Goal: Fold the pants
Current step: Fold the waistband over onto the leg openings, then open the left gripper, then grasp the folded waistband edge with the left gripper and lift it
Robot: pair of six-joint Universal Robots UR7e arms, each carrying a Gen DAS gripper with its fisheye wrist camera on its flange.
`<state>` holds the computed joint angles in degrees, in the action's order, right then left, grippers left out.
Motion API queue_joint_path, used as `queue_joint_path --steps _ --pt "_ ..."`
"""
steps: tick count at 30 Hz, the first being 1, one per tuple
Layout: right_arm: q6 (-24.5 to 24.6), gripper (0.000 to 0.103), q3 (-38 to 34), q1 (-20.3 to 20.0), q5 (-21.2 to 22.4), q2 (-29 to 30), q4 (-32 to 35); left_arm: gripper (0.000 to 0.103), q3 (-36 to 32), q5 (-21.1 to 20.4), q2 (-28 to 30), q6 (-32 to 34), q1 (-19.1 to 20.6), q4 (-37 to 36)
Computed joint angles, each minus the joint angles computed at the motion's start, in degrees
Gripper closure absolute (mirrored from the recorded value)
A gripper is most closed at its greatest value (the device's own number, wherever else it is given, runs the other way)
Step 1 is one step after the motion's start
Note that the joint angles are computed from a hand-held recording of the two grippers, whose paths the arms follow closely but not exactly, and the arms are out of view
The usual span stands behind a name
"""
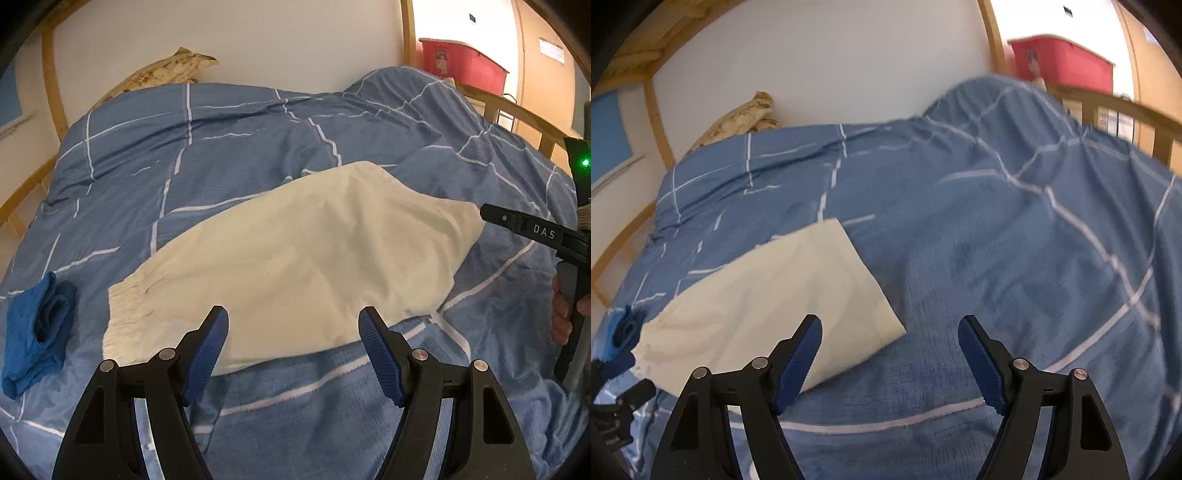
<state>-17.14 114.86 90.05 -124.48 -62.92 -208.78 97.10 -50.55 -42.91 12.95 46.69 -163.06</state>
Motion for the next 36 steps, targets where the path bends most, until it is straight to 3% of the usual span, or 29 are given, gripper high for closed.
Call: queue_joint_path --steps 5,8,10,11,12,16,17,20,23,26,31,33,36 --pt "4.5 0.039 -0.98 -2.84 2.96 -0.24 7.25 0.031 -2.16 -0.43 1.96 -1.73 0.82 1.56" --pt "3.74 0.07 -2.15 -3.28 1.74 0.69 8.68 0.031 -2.97 -0.19 2.75 -2.69 1.3 2.17" --pt "4.29 0.079 -2.72 -3.26 0.24 1.14 8.85 0.031 -3.23 -0.2 2.97 -3.36 1.59 2.57" --pt "3.8 0.089 -3.3 -2.9 -1.88 1.92 7.63 0.031 -3.25 -0.22 3.03 -3.64 1.75 2.63" --pt "3.15 0.091 -3.95 -2.46 -4.22 2.65 6.6 0.031 -3.21 0.02 3.07 -3.87 1.82 2.63" --pt "3.78 0.09 -4.92 -1.85 -8.76 3.35 5.1 0.031 -1.79 1.07 2.65 -2.76 1.42 0.79" --pt "3.3 0.085 -4.98 -1.33 -10.33 3.67 3.75 0.031 -0.95 0.84 2.06 -2.19 1.3 -0.26" --pt "-0.32 0.054 -3.94 1.69 -12.77 4.09 -1.26 0.031 1.73 0.45 -0.3 -0.95 1.15 -4.2" --pt "-7.94 0.051 -4.15 5.74 -13.57 5.99 -8.96 0.031 4.0 0.29 -3.44 -1.18 1.42 -7.67" --pt "-12.9 0.039 -5.8 10.14 -13.45 8.09 -11.26 0.03 4.8 -0.07 -6.13 -1.02 2.54 -8.96" --pt "-13.91 0.038 -10.11 14.91 -10.66 12.25 -7.1 0.031 3.63 0.39 -9.03 -1.33 7.03 -10.29" --pt "-14.32 0.038 -12.76 15.74 -10.45 14.78 -5.71 0.032 2.36 -1.73 -9.63 -2.87 9.19 -9.24" --pt "-14.76 0.038 -16.66 16.38 -9.55 19.01 -3.37 0.043 -0.53 -7.11 -9.7 -5.98 12.55 -6.11"
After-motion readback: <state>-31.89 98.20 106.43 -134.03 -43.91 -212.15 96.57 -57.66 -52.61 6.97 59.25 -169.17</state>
